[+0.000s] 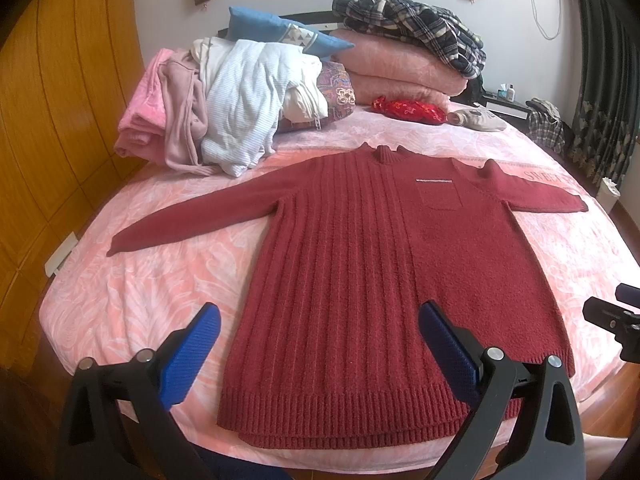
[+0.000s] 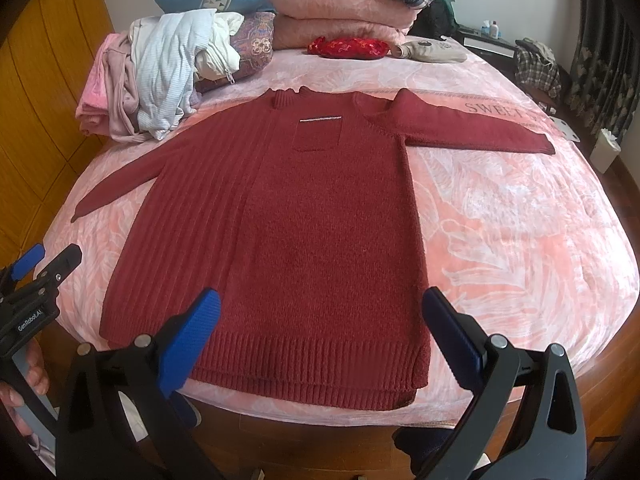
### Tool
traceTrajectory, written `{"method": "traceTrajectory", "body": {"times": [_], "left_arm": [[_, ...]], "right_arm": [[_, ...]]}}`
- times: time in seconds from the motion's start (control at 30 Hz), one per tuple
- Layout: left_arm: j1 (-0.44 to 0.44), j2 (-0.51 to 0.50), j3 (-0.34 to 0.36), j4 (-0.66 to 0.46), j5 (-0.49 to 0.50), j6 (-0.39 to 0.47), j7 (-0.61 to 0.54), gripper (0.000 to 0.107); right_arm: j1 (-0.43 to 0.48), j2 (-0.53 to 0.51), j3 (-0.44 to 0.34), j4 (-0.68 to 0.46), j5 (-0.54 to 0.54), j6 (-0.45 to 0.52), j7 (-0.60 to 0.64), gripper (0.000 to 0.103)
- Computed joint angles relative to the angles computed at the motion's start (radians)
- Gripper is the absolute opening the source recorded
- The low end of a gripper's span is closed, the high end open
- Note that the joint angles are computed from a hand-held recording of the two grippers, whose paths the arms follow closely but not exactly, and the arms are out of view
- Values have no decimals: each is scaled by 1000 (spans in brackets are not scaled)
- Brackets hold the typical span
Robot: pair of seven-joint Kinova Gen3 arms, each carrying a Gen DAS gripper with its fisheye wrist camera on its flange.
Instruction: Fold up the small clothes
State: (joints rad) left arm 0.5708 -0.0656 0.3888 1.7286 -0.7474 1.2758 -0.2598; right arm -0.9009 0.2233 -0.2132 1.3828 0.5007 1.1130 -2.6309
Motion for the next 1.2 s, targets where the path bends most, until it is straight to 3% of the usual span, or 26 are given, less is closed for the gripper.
{"method": "traceTrajectory", "body": {"times": [0.37,0.63,0.7,0.83,0.97,1.2], "left_arm": [[1,3,-2,-2,6,0,-4,99],[-32,81,-70,-112,63,-31,-123,99],[-37,125,-97,-160,68,-55,-140,99],[-17,245,-153,-268,41,-92,-178,99],[-19,383,-202,-431,72,-139,-261,99],[-31,666,-250,-756,147,-200,-405,99]], "right_arm": [[4,-1,-1,0,-9,-2,6,100],[86,-2,31,-36,-91,-29,141,100],[124,1,47,-50,-127,-47,207,100],[293,47,10,-103,-215,-83,369,100],[362,115,102,-171,-306,-90,492,100],[545,301,170,-378,-426,-19,611,100]]}}
